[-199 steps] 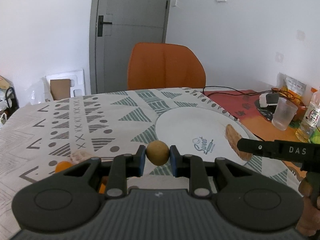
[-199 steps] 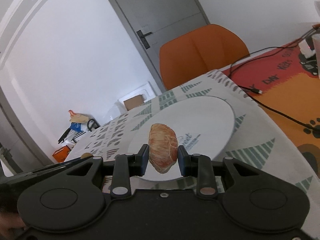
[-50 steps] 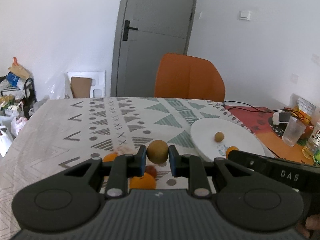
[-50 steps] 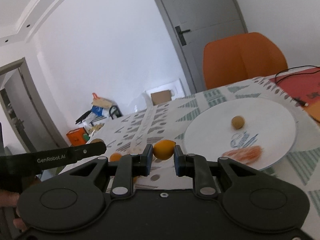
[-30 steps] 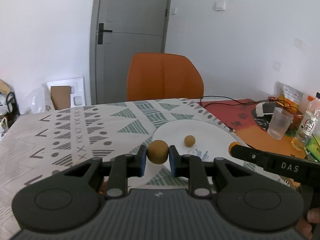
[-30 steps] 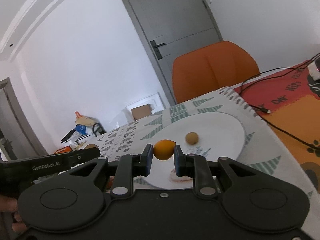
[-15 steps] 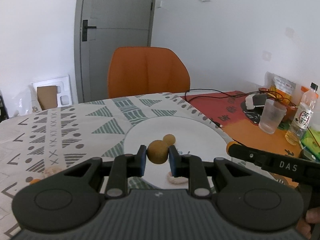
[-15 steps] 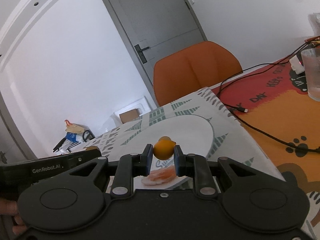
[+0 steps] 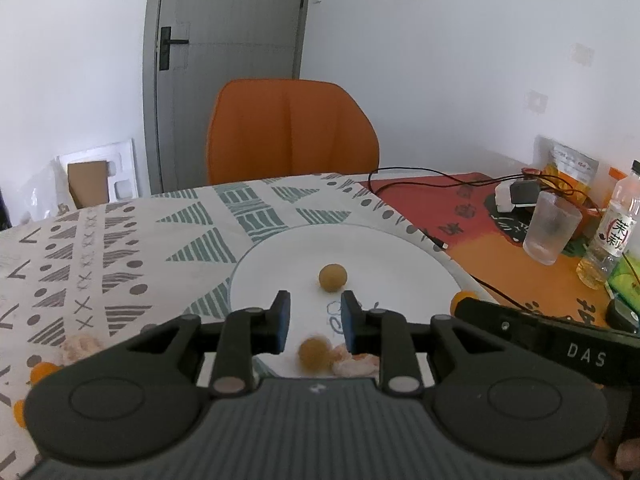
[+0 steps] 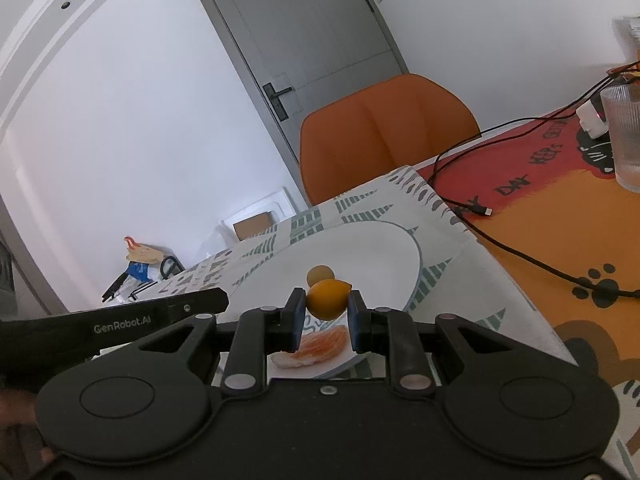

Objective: Organize fruits
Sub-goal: 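Carry both fruits over the white plate and open both grippers, then move both open grippers back to the fruit pile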

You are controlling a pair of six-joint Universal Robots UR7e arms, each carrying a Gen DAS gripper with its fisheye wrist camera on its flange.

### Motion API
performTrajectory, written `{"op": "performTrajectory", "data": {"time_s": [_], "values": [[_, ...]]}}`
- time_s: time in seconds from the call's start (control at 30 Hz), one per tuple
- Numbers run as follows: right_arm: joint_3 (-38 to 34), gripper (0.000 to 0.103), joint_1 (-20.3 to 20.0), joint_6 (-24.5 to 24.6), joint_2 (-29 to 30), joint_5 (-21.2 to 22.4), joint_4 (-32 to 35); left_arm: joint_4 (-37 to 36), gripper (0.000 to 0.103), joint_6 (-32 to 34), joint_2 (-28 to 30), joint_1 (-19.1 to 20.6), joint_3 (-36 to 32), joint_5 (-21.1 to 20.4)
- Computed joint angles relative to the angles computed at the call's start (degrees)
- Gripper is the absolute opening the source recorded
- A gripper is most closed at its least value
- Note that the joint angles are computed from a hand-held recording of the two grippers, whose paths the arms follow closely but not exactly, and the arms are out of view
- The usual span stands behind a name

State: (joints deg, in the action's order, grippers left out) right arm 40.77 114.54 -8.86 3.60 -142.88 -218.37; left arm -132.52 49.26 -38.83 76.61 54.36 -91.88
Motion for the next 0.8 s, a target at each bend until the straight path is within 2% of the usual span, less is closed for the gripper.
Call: {"op": "performTrajectory", "data": {"time_s": [0.2,0.43,0.6,0.8], "values": [[-2.7,0.021,-0.01,-1.27,1.31,-0.34,0.52,0.05,0.027,-0.31,-0.25,0.2,-0.4,1.16],[-7.62,0.024,0.12,-4.4,3.6,-0.4,-0.09,0.33,0.037,-0.8,-0.42,0.64,-1.2,1.98],[-10.58,0.044,0.56,-5.01,4.99,-1.83,1.82,-0.62,0.053,-0.98,-0.86,1.02,-1.28,1.72],[-13.57,0.052,1.03,-5.25,6.48,-0.92,4.49,-3.02,0.067,-1.18,-1.11,1.6,-1.64,2.59]]}}
